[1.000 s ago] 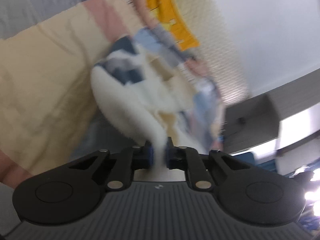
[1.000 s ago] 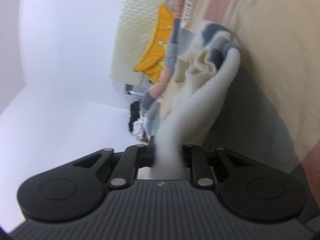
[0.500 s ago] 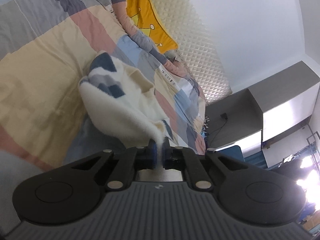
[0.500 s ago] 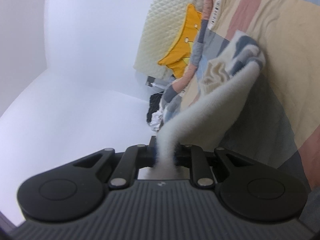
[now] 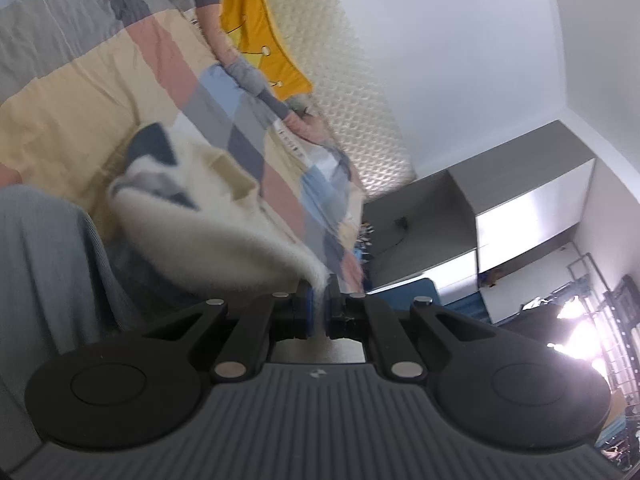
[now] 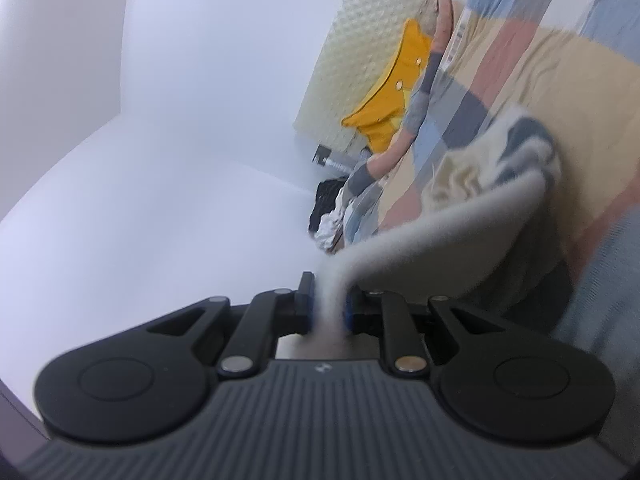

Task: Fold large clothes
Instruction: 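Grasp the sweatshirt side with the right gripper while the left gripper grasps it too, lifting, then carry the gripped sweatshirt side over the body with both grippers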

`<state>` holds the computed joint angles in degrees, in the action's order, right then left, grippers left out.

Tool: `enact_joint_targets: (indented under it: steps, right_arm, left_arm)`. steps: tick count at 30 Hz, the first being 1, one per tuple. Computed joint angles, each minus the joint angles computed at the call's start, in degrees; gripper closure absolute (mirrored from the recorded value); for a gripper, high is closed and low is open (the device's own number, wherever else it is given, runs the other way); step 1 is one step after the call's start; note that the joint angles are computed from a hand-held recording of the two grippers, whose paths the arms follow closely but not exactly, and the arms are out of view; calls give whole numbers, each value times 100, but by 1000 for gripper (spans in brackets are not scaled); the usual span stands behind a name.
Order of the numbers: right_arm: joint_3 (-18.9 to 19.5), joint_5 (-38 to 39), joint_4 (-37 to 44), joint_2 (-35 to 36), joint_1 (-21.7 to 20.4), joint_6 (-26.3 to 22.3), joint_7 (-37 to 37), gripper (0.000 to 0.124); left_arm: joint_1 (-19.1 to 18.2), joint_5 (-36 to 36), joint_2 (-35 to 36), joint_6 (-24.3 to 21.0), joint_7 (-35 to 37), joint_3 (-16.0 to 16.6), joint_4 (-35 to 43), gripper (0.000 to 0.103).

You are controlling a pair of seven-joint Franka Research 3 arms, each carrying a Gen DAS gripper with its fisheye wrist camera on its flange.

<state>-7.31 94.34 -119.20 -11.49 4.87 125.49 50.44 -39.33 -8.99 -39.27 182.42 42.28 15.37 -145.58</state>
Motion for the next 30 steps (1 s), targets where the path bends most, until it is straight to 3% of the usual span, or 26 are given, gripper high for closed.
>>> enact_joint_targets:
  steps: [4, 7, 9, 14, 17, 21, 24, 30]
  right_arm:
    - [9, -238, -7, -128, -13, 207, 282, 107]
    - [58, -389, 358, 145, 27, 337, 222, 107]
    - [126, -474, 778, 506, 42, 477, 422, 107]
    - [482, -1166, 2267, 1738, 12, 1093, 1431, 106]
    - [728, -1497, 3238, 2510, -51, 1408, 1830, 106]
    - [965, -1914, 4201, 3338, -102, 1741, 2278, 107]
    - [1047, -2427, 4854, 3946, -50, 2014, 2751, 107]
    - [1096, -3448, 6006, 5110, 0, 2109, 3656, 107]
  left_arm:
    - [129, 45, 73, 128, -140, -144, 41, 97]
    - [229, 187, 468, 186, -110, -55, 331, 97]
    - [572, 298, 898, -33, -90, -197, 745, 97]
    - [641, 63, 2089, -279, 341, 69, 1949, 97]
    - [1214, 173, 2788, -524, 332, -208, 2671, 97]
    - [1373, -465, 3799, -754, 696, -133, 3679, 97]
    - [1628, -175, 4524, -941, 326, -201, 4347, 97]
    - [2095, 305, 5899, -1237, -171, -455, 5588, 96]
